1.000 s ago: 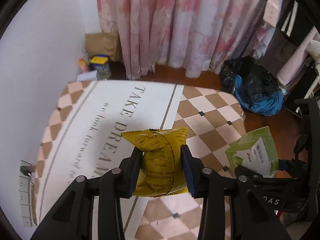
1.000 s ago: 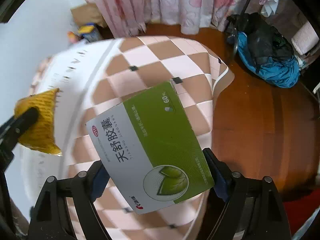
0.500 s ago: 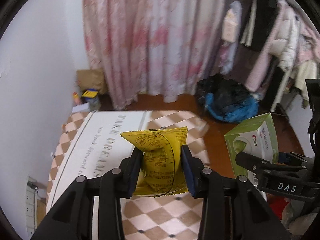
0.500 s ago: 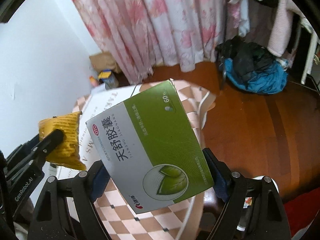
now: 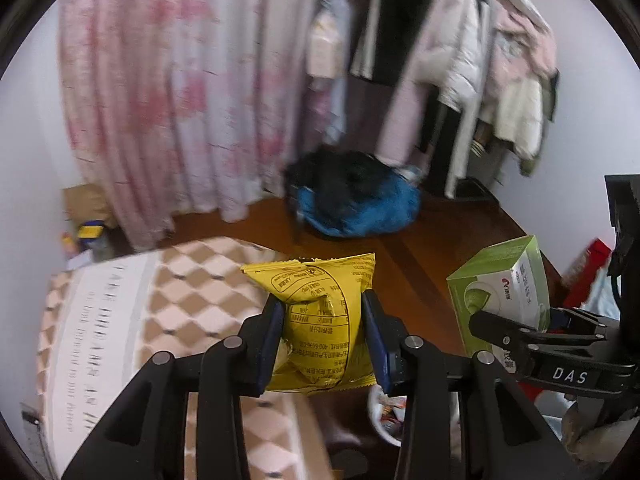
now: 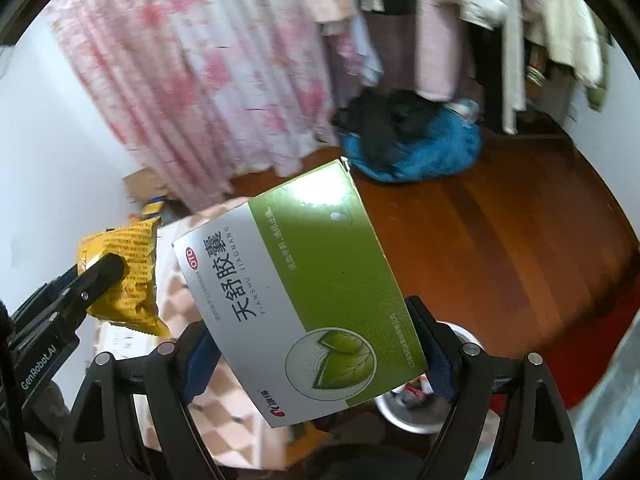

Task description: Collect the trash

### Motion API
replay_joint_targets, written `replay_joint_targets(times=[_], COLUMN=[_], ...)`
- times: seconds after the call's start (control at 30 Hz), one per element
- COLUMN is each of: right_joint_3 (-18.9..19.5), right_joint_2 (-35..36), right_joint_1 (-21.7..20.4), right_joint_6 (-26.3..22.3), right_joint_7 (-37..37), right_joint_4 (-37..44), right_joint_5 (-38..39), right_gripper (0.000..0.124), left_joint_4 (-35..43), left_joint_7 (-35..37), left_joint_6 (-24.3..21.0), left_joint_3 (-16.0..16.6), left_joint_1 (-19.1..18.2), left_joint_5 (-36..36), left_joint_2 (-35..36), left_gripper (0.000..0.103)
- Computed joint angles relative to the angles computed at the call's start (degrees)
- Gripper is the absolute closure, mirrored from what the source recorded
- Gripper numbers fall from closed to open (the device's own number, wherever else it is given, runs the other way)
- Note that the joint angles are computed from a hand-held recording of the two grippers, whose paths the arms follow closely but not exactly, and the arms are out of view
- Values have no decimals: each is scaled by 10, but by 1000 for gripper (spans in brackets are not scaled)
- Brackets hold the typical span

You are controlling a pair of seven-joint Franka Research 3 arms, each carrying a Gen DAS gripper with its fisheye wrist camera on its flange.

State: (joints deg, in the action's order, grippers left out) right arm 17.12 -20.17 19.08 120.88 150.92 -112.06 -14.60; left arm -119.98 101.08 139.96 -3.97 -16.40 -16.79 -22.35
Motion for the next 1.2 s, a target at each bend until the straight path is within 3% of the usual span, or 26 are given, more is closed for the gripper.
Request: replay_joint_targets(times=[0.23,0.53,0.77,0.93,1.0,1.03,1.07,1.2], right_joint_3=[-43,-89,-101,-101,-99,-95,-91,-80], right_joint_2=[-113,-168,-161,-126,-112,-105,-102,-106], right_joint_1=[-22,-66,-79,-82,-83,-83,-84,-84], right_joint_6=[12,64,103,101,92,86,71,14], right_joint_7=[-12,-80,-122,-139,-145,-142,-137,-120], right_joint_4=[-187,-373,-438,-427,-417,-409,-401,-376], right_joint_5=[74,176,232,249,246,244,238,210], right_gripper=[38,38,38,35,34,28,23,21], left_joint_4=[1,22,35,50,44,43,39,40], left_joint_7=[-23,-53,-61,-88,-95,-100,-105,-113], left_joint_6=[-36,-93,-109,-114,-107,-104,-99,-100], left_joint_3=[-37,-85,-112,-121,-122,-123,-123,-121], left_joint_1=[-33,-38,-41,-43,-43,-43,-44,-43], left_joint_5=[-30,-50,-29,12,22,33,42,66], left_joint_2=[59,166,203,218,214,211,205,201], left_gripper=[68,68,66,64,52,35,25,7])
